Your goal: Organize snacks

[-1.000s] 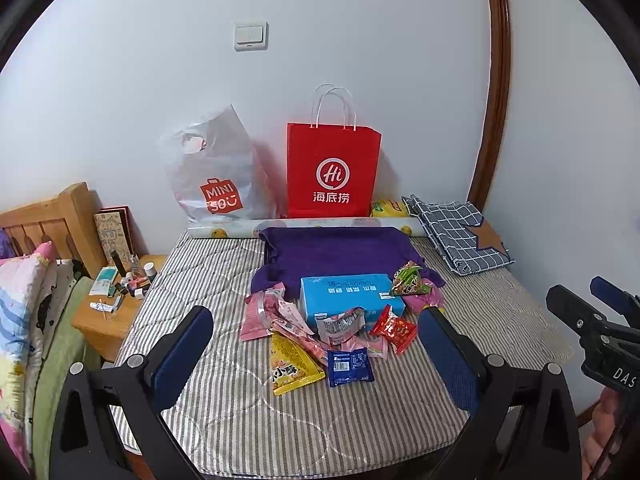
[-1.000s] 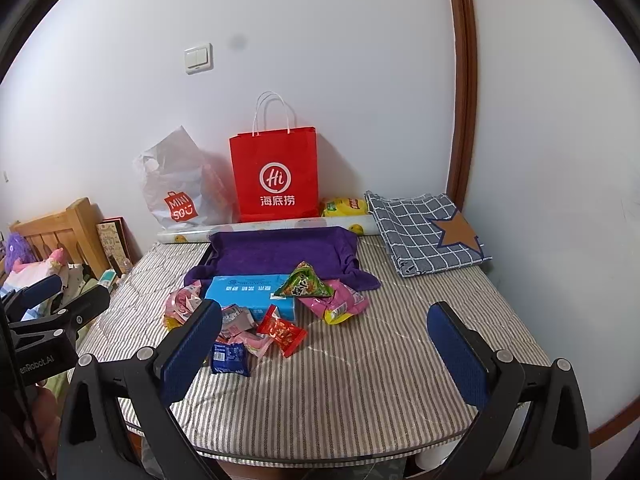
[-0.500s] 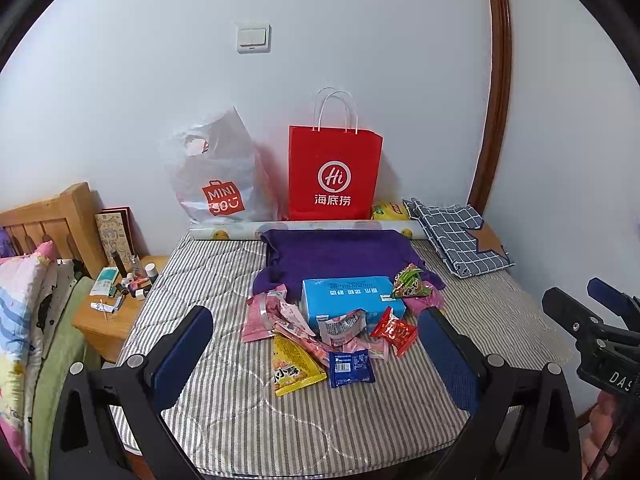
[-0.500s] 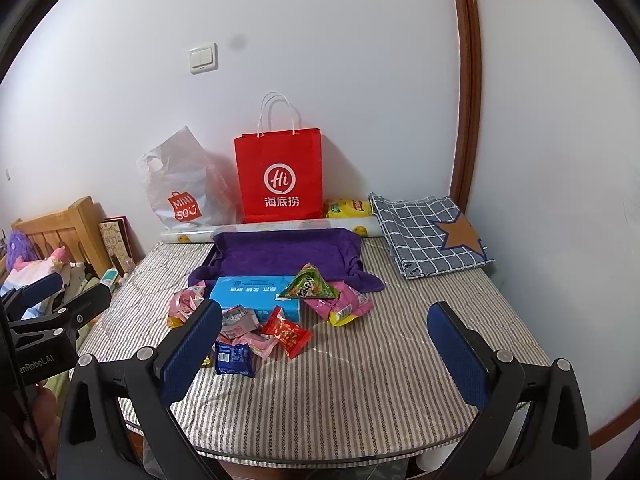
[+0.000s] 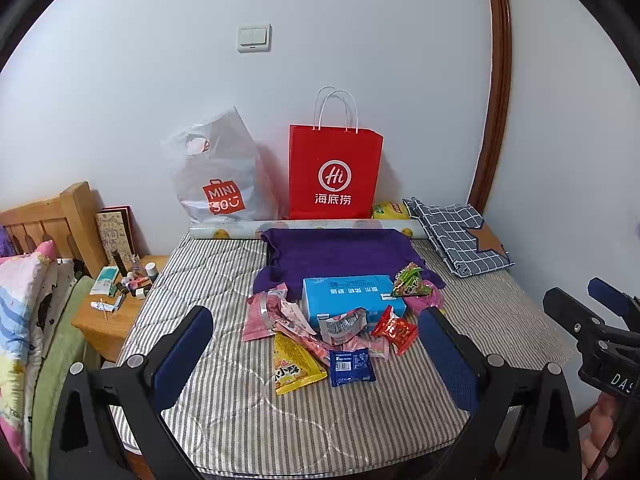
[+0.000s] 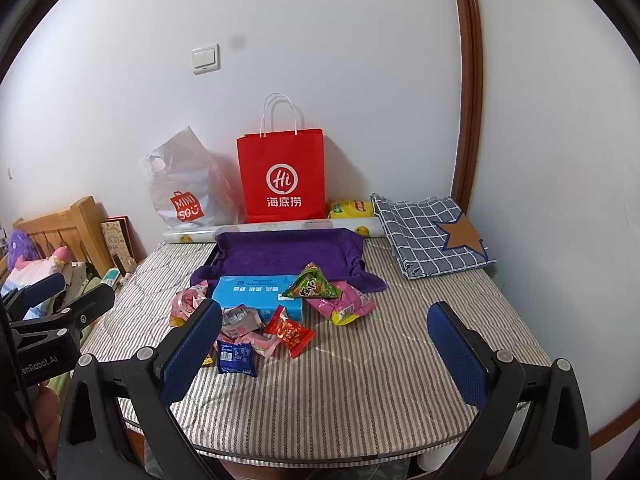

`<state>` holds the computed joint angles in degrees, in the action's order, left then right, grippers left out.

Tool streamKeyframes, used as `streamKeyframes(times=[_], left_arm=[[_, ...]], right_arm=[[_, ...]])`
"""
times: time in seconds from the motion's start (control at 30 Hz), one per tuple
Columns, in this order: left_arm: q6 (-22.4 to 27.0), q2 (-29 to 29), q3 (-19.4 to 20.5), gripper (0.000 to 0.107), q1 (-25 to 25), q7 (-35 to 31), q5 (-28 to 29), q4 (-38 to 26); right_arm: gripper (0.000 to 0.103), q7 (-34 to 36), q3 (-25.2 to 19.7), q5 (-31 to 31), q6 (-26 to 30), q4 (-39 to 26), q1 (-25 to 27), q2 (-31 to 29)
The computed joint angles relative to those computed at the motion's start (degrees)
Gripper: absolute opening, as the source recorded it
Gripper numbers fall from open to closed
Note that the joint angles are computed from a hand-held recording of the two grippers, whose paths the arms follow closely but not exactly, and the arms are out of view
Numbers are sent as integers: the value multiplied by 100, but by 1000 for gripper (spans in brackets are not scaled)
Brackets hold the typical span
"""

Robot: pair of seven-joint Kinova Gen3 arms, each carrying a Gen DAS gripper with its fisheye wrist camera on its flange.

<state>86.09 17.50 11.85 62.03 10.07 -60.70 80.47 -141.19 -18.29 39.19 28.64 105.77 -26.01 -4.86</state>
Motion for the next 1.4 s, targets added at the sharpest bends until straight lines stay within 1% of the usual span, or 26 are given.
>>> streamKeyframes(times=[0.37,1.0,1.13,1.23,1.4], left_arm=[[-24,11,7,103,5,42,20,33],[-189,41,-40,103,-68,-19,92,26],[-130,110,-82,103,-80,-10,148,-22],[-217,107,-103,103,-162,-54,263,-7],[-511,56,-120,103,-325,24,406,188]], right_arm=[[101,-72,-30,99,17,25,9,-19],[101,-9,-11,25,-76,42,47,-1],[101,-112,-9,169,-129,57,28,57],[101,36,81,44,-251,46,-7,135],[103,-223,157,385,-103,-47,-168,404]])
